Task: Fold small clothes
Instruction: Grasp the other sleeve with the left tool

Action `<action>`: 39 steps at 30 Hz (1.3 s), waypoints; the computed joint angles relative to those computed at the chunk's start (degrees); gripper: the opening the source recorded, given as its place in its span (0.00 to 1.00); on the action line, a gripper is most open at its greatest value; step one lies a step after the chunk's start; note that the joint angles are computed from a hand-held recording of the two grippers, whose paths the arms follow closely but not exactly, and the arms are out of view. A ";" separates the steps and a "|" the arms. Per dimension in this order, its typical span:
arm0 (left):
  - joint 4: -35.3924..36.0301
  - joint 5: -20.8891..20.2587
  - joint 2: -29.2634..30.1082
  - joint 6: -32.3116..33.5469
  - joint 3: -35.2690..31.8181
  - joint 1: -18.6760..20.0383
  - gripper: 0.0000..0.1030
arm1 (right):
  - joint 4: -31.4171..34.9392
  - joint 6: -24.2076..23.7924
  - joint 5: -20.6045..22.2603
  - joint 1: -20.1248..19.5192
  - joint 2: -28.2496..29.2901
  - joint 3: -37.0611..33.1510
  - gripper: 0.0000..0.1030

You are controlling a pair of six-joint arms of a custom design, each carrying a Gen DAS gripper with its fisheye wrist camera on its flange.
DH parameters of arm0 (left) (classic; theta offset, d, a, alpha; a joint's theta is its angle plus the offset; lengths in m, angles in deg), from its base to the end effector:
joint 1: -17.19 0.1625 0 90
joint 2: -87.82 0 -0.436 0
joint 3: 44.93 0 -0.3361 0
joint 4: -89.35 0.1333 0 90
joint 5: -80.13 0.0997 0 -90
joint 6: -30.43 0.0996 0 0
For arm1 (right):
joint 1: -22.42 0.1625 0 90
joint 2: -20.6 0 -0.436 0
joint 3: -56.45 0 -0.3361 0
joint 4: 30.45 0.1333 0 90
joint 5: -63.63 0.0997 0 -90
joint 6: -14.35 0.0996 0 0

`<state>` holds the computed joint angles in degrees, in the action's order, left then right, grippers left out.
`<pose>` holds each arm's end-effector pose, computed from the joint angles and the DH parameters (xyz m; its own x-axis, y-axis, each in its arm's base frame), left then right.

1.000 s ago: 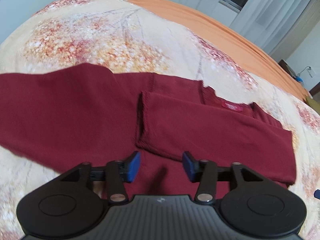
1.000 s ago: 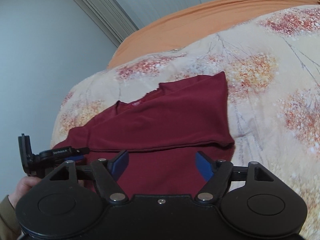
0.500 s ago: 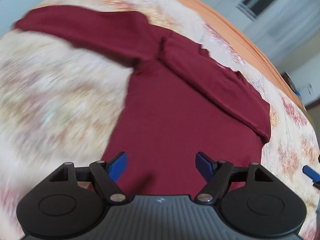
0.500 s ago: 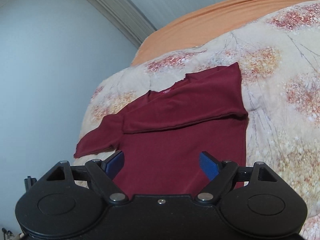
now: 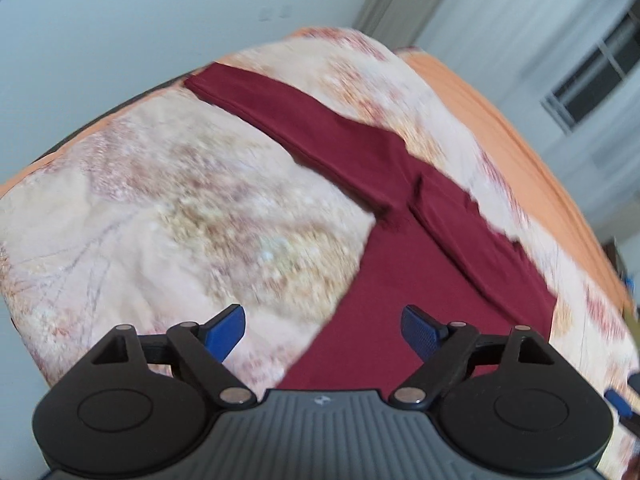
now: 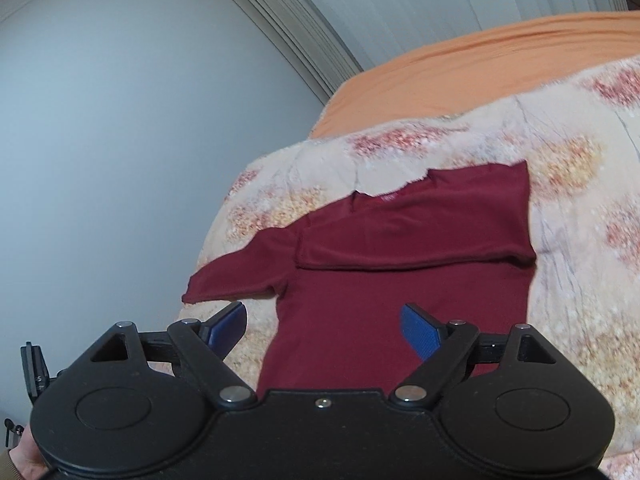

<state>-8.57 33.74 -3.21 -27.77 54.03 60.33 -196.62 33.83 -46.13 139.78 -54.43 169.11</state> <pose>-0.1718 -0.4378 0.4799 -0.8810 -0.3027 -0.3636 -0.0362 0.8094 -0.5861 0.3253 -0.4118 0.3673 -0.9991 0.0003 0.0415 -0.0279 0.7368 -0.6756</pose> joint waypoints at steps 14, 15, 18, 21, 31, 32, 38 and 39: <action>-39.55 -6.71 15.32 37.43 -9.84 26.35 0.85 | 8.81 14.83 -12.51 9.15 17.62 -16.30 0.83; -42.13 -8.60 17.05 37.58 -11.76 28.80 0.83 | 9.32 16.22 -12.71 9.58 18.82 -17.19 0.83; -47.85 -15.79 21.84 34.11 -17.49 35.70 0.75 | 11.48 18.73 -13.08 10.62 21.72 -19.47 0.83; -50.18 -18.88 25.81 31.66 -22.03 39.76 0.68 | 14.58 20.76 -13.13 11.24 23.75 -21.63 0.83; -50.56 -20.50 33.45 31.57 -30.14 43.86 0.58 | 19.07 22.15 -13.94 11.14 27.37 -26.80 0.83; -51.10 -20.44 33.81 31.40 -30.36 43.95 0.58 | 18.73 22.03 -13.77 10.96 27.54 -27.00 0.83; -51.38 -21.13 34.32 33.30 -31.92 44.18 0.08 | 16.56 20.49 -12.70 10.21 27.72 -26.77 0.83; -52.35 -20.68 34.07 34.50 -31.53 43.87 0.08 | 16.04 20.40 -12.47 10.05 27.60 -26.43 0.83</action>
